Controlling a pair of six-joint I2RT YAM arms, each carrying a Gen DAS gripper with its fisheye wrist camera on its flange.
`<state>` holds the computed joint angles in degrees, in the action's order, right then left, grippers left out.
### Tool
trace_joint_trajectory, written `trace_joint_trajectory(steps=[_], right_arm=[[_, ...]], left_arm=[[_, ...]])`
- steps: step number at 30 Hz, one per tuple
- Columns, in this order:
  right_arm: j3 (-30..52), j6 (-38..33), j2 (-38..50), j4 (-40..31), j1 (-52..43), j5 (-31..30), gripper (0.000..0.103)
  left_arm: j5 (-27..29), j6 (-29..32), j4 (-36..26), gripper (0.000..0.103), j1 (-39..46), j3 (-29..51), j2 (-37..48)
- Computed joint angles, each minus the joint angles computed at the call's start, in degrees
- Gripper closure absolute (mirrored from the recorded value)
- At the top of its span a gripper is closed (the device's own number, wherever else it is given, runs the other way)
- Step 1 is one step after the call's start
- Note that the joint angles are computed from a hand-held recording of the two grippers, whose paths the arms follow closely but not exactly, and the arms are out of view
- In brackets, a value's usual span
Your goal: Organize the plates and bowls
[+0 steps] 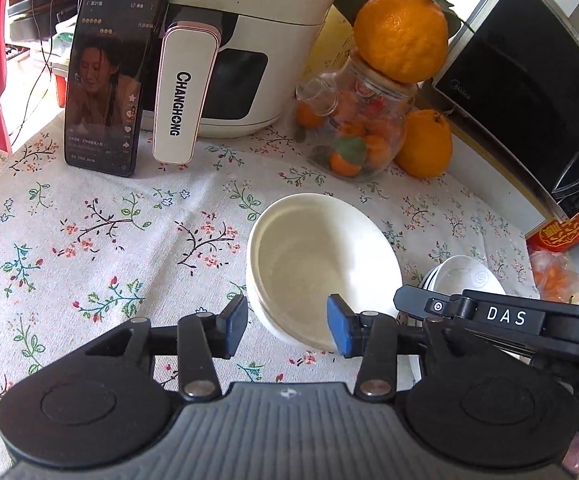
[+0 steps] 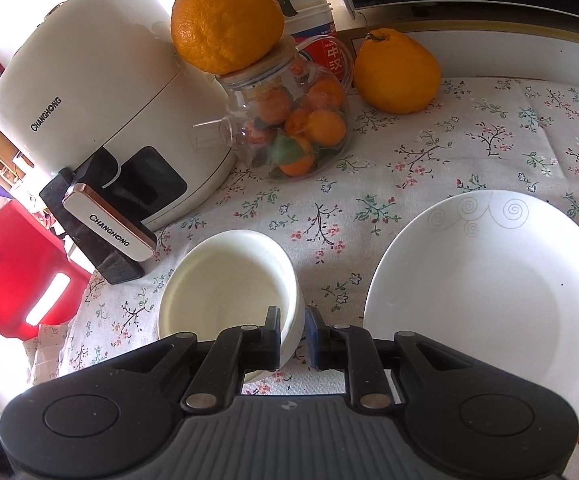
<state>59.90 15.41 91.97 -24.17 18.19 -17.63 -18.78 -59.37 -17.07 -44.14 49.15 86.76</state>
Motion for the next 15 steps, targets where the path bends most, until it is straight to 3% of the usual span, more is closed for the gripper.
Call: trace_joint_trajectory(steps=[4,8,12,15], right_arm=[[-0.29,-0.29,-0.19,0.54,-0.25,-0.01,0.082],[-1.28,-3.42,-0.96,2.33,-0.33,-0.25,0.06],[-2.78,-8.94,-2.03,4.95,-0.02,0.87,0.049],[-4.38,-12.74,-3.09,7.03,-0.62,0.73,0.033]], left_arm=[[-0.27,0.31,-0.02,0.047,0.13,0.23,0.64],[-1.13,1.24,0.84,0.035,0.11,0.01,1.22],[-3.19,1.65,2.64,0.029,0.3,-0.99,1.44],[-4.27,2.06,4.12,0.024,1.05,-1.6,2.04]])
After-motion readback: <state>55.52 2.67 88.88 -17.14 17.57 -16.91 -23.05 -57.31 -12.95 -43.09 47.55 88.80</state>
